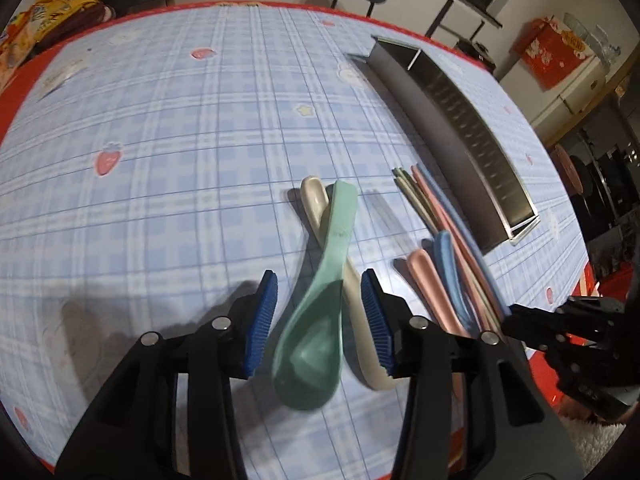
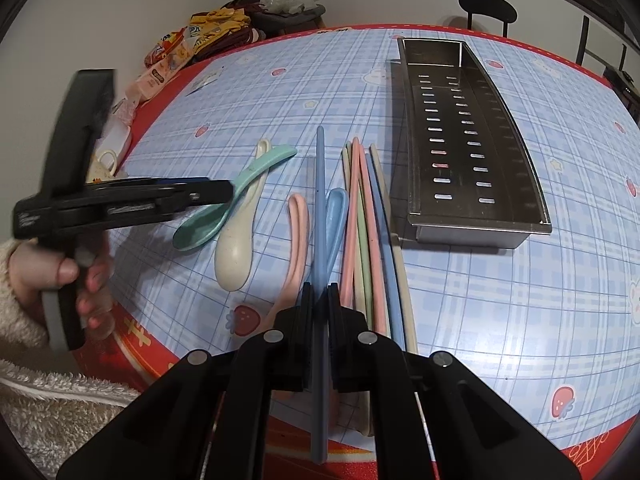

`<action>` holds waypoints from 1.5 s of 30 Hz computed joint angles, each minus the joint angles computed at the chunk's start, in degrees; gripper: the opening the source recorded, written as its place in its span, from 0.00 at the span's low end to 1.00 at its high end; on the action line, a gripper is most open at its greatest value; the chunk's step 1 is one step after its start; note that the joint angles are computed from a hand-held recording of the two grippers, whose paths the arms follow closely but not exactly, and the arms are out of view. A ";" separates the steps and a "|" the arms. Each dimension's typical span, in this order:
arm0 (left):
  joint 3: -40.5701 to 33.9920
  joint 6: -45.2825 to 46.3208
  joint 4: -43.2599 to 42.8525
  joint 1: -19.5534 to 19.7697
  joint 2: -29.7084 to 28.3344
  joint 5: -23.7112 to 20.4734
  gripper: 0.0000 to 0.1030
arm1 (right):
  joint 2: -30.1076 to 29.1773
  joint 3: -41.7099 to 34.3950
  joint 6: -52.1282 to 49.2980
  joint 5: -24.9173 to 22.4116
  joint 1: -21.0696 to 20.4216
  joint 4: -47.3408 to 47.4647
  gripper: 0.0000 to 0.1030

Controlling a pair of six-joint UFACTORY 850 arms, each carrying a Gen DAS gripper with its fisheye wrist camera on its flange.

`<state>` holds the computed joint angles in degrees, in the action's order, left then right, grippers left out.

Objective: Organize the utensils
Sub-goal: 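Close the left tool on the mint-green spoon handle, then lift the mint-green spoon with the left tool while the right tool holds the blue chopstick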

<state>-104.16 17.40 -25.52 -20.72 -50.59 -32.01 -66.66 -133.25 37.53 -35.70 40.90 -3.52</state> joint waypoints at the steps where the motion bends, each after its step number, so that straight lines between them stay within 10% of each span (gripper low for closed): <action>1: -1.22 -0.57 1.64 -0.27 -0.85 -0.59 0.40 | 0.10 0.14 0.06 0.04 -0.01 -0.06 0.07; 31: 4.52 -3.95 0.24 -0.24 3.87 3.54 0.21 | 3.46 5.35 5.40 4.62 -0.93 -2.50 0.07; 33: 3.62 -3.97 -1.02 -0.37 4.00 3.50 0.06 | 4.15 6.30 6.53 5.74 -1.39 -3.09 0.07; 45: -5.99 -1.54 2.09 -0.67 -1.25 -5.41 0.14 | 8.24 12.41 14.80 10.89 -3.30 -7.17 0.07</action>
<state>-110.14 15.86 -23.43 -21.39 -51.85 -37.41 -58.43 -120.84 52.33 -24.81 37.60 -10.70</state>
